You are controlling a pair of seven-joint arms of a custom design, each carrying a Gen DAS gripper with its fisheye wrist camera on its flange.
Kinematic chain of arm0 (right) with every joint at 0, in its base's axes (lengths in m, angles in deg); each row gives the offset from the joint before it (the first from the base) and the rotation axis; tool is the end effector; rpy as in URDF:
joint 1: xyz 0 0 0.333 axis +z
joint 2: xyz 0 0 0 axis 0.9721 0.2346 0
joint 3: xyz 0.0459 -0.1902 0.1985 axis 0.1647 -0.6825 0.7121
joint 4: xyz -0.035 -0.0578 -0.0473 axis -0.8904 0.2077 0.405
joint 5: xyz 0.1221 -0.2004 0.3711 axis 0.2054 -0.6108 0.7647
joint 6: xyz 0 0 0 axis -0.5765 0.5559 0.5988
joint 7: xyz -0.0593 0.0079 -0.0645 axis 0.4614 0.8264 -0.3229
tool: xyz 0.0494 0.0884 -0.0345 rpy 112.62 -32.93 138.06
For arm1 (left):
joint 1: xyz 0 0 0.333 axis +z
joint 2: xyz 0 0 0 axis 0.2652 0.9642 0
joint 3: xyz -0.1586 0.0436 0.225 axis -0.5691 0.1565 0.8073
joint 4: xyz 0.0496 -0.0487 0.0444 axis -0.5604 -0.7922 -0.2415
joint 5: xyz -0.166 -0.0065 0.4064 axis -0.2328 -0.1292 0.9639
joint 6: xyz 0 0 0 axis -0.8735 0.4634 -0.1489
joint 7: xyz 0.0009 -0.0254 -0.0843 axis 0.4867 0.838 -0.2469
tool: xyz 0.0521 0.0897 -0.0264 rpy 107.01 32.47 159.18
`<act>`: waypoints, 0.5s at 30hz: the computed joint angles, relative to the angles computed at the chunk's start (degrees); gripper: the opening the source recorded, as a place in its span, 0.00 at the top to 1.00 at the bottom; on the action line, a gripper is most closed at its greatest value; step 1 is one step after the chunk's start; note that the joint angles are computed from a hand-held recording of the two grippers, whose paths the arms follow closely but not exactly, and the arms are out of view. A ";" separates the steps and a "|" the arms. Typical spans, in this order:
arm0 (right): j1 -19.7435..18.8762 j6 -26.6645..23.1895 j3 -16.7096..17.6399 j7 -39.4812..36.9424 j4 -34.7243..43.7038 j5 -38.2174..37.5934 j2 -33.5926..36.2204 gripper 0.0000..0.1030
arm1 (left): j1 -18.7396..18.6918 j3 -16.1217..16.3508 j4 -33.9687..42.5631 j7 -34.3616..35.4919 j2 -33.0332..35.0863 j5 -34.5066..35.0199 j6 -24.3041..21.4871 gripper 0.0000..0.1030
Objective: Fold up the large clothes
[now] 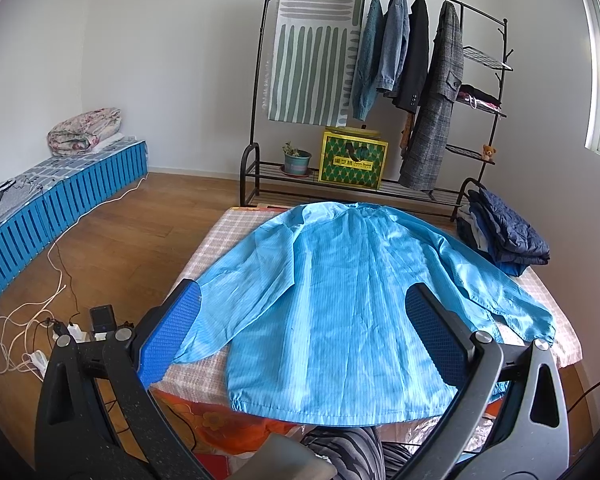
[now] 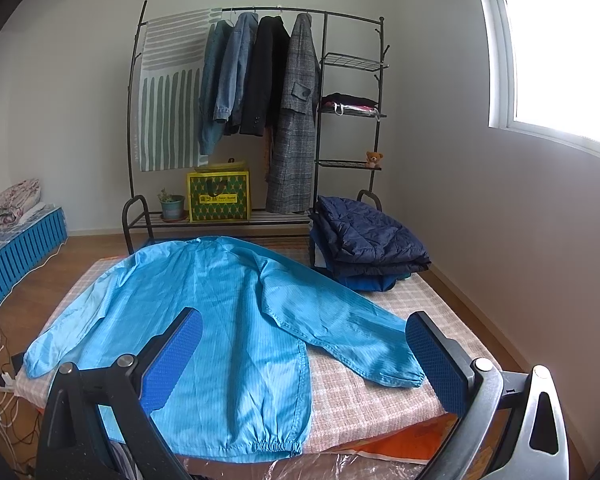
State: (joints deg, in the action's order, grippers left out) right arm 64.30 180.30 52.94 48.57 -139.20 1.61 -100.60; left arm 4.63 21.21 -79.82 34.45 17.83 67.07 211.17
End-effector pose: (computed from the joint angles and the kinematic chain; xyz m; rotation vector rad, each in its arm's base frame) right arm 0.3683 0.0780 0.7221 -1.1419 1.9964 -1.3111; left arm 0.5405 -0.1323 0.7388 -1.3998 1.8603 -1.1609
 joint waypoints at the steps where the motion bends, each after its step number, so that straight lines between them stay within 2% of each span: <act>1: 0.05 -0.06 -0.01 0.08 -0.13 0.02 -0.15 0.00 | 0.06 -0.07 0.17 -0.10 0.09 0.12 -0.08 0.00; 8: 0.13 0.05 0.12 0.05 0.49 -0.11 0.72 0.00 | 0.34 0.69 0.40 0.80 0.44 -0.42 -0.17 0.00; 15: 0.06 0.89 0.64 0.50 2.06 -0.88 3.37 0.00 | 2.32 0.23 2.03 -0.26 2.60 1.37 0.18 0.00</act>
State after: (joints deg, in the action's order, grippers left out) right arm 64.37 181.19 53.58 49.07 -137.13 0.74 -97.23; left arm 6.95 21.45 -77.79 34.19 20.43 68.44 211.35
